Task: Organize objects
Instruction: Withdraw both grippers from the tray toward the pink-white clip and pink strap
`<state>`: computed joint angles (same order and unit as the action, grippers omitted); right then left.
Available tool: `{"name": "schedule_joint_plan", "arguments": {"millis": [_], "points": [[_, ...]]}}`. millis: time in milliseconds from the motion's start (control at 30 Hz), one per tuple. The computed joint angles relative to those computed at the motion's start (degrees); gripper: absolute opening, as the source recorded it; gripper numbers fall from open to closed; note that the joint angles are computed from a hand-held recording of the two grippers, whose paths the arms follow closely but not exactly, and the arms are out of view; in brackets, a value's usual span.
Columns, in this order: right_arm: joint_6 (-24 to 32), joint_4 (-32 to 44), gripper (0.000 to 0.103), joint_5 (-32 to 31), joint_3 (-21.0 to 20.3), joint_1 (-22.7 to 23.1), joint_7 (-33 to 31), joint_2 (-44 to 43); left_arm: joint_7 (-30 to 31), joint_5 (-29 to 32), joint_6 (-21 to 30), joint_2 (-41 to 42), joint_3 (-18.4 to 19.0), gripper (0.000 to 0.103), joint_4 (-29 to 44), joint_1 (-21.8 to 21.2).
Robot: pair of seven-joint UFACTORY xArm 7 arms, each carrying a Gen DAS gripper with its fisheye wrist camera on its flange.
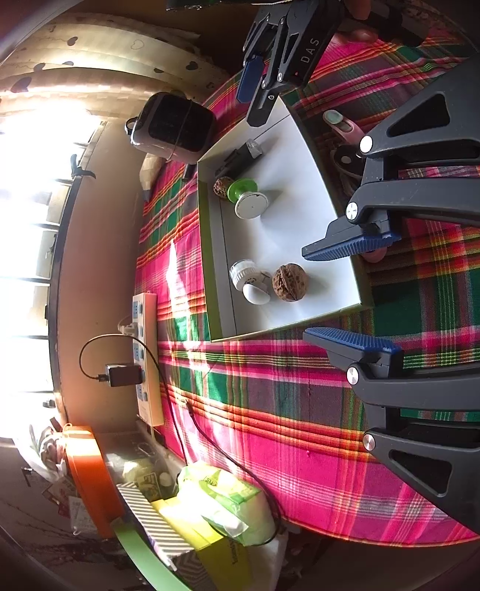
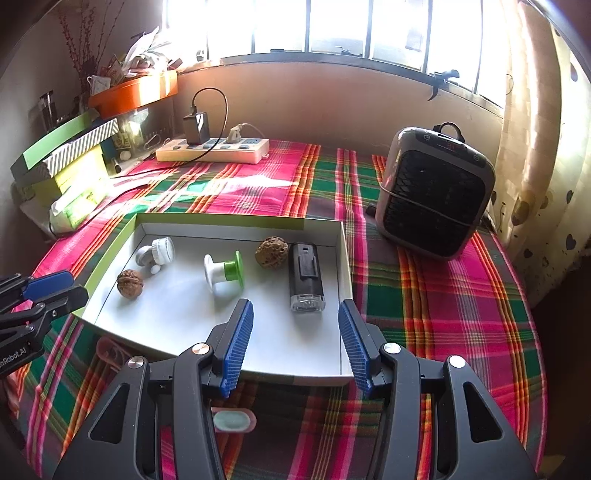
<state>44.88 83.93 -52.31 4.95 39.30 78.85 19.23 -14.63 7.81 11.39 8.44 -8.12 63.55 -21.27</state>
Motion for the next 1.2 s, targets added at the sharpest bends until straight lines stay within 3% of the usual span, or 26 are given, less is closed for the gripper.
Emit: {"name": "schedule_joint_plan", "arguments": {"millis": [167,367,600,1000,1200], "points": [[-1.17,-3.05,0.049,-1.88,0.45,0.18,1.75,-2.32,2.97,-3.2,-1.12,-2.51,-1.02,0.036,-3.08,1.11],[-3.28,-7.68,0.049,-3.84,1.94,-0.62,5.66,-5.44,10.62,-11.4,-1.74,-4.23,-2.98,0.036,-5.73,2.25],[-4.22,-10.09,0.049,-3.91,3.63,-1.09,7.18,-6.43,14.28,-15.29,-0.95,-4.11,-3.16,0.036,-6.89,1.75],[-7.45,-7.6,0.052,-1.0,3.06,0.77,6.21,-2.39,24.18,-26.63,0.58,-1.95,-5.55,0.038,-5.42,2.28],[-5.83,-5.32,0.052,0.56,2.2,2.33,4.33,-0.54,25.04,-27.21,0.96,-1.08,-5.7,0.039,-4.68,2.02]]}}
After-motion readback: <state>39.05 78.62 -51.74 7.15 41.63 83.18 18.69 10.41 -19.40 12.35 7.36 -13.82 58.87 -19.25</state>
